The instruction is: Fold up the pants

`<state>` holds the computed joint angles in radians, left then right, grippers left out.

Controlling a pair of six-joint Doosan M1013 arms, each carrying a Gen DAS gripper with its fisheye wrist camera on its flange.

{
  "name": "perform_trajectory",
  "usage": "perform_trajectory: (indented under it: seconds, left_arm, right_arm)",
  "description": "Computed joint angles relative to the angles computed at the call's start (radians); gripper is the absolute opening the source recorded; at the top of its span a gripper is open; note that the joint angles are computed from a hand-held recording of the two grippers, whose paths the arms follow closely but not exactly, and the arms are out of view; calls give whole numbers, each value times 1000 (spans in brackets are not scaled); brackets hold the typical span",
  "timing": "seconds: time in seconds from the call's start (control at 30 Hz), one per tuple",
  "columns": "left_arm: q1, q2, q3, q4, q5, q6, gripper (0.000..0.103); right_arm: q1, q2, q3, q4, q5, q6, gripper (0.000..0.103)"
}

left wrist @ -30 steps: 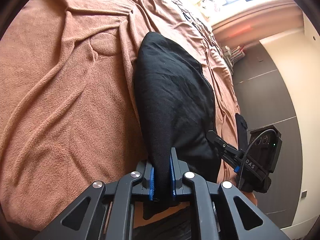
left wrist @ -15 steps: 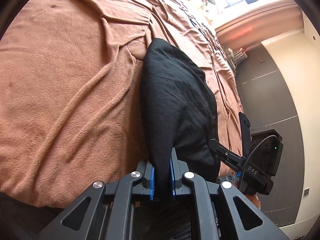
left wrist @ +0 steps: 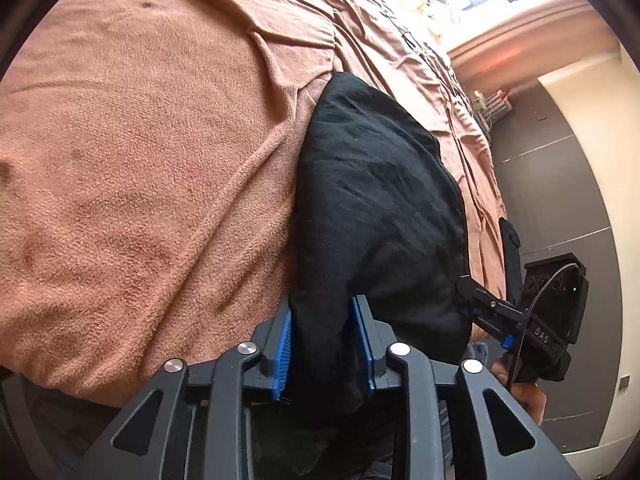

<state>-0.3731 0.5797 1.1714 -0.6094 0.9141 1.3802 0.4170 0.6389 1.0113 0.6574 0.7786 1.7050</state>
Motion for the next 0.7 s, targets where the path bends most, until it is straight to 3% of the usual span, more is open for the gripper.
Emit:
perform_trajectory:
  seconds: [0.07,0.23,0.4,0.5,0.7]
  left_arm:
    - [4,1,-2,7,-16,-6,46]
    - [12,25,-39,12,-18,-29,47]
    - [20,53,-77,6,-29,-45,47]
    - [22,70,-100,25,-31,-70,47]
    - [28,113,-161,8,-10,-69,47]
  right_arm:
    - [-6,-2,8,-11,-28,23,59]
    - [-45,0,49,159,-88,-42,60]
    - [-69,39,15,280,-50,-109,65]
    - [-69,61,-17,287,-32,-117,72]
    - [-72,107,-98,249,19,-75,73]
